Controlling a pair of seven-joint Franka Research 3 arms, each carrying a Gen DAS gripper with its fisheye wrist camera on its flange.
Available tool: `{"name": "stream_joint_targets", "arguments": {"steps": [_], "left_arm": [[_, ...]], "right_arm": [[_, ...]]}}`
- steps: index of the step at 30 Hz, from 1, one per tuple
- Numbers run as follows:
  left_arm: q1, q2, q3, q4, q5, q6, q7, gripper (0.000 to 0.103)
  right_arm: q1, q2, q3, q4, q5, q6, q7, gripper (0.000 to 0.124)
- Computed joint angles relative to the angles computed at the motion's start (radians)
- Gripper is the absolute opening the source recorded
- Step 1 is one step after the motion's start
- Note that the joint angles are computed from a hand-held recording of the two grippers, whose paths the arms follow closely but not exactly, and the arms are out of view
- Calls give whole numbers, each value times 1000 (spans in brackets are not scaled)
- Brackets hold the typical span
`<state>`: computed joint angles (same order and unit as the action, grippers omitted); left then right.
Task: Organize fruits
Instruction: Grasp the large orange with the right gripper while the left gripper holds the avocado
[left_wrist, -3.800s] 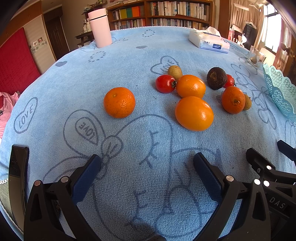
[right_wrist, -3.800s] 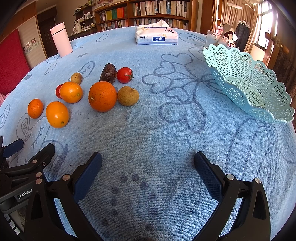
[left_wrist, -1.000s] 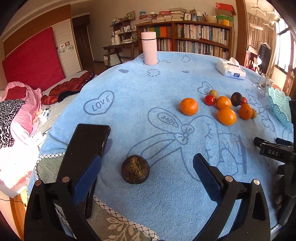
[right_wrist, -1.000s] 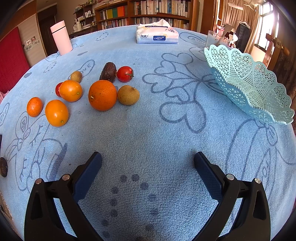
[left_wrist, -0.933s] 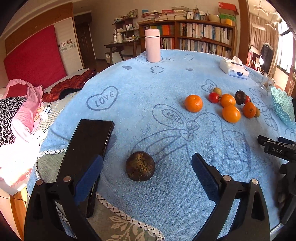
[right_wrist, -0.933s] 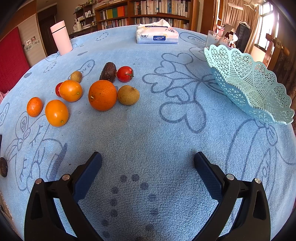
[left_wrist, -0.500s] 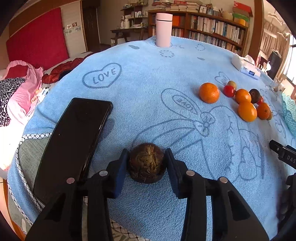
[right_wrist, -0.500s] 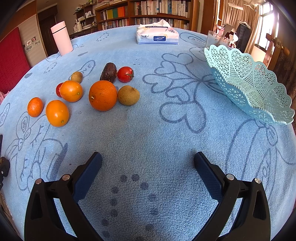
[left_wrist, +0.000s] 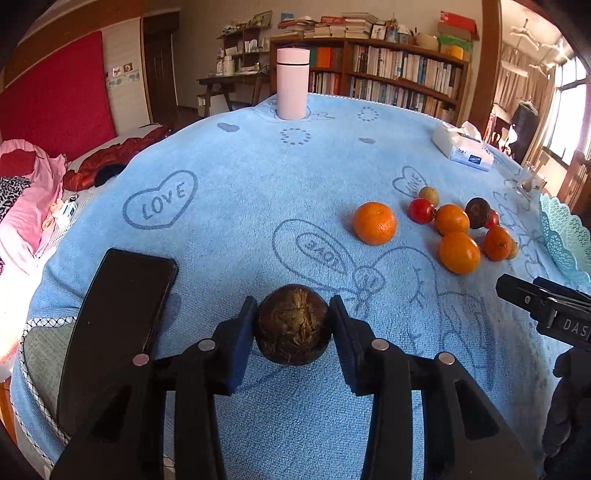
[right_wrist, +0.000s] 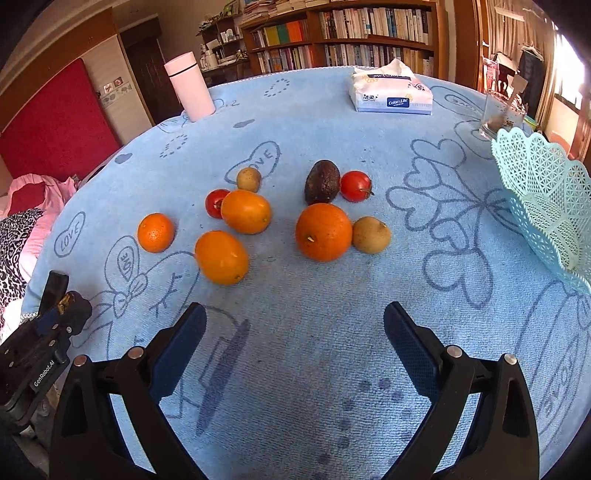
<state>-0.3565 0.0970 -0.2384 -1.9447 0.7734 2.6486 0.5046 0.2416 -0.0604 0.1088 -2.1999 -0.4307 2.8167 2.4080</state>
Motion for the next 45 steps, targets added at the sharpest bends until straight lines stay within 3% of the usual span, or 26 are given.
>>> {"name": "stream_joint_targets", "arguments": {"steps": [11, 16, 21, 32, 36, 40, 45], "left_arm": [[8, 10, 8, 11, -20, 9, 27, 41], [10, 9, 8, 12, -25, 4, 36, 41], [3, 14, 5, 27, -18, 1, 47, 41], [-48, 80, -10, 141, -28, -7, 110, 41], [-78, 115, -10, 190, -54, -20, 147, 41], [-104, 135, -6, 218, -61, -37, 171, 41], [-112, 127, 5, 209, -61, -34, 167, 41]], "right_arm": [[97, 169, -45, 195, 118, -46, -161, 40], [120, 158, -71, 180, 106, -37, -142, 40], [103, 75, -76, 107, 9, -6, -46, 37], [-138, -188, 5, -105, -205, 12, 201, 37], [-162, -249, -12, -186, -91, 66, 155, 37], [-58, -212, -63, -202, 119, 109, -38, 38], [34, -105, -72, -129, 330, 117, -248, 54]]}}
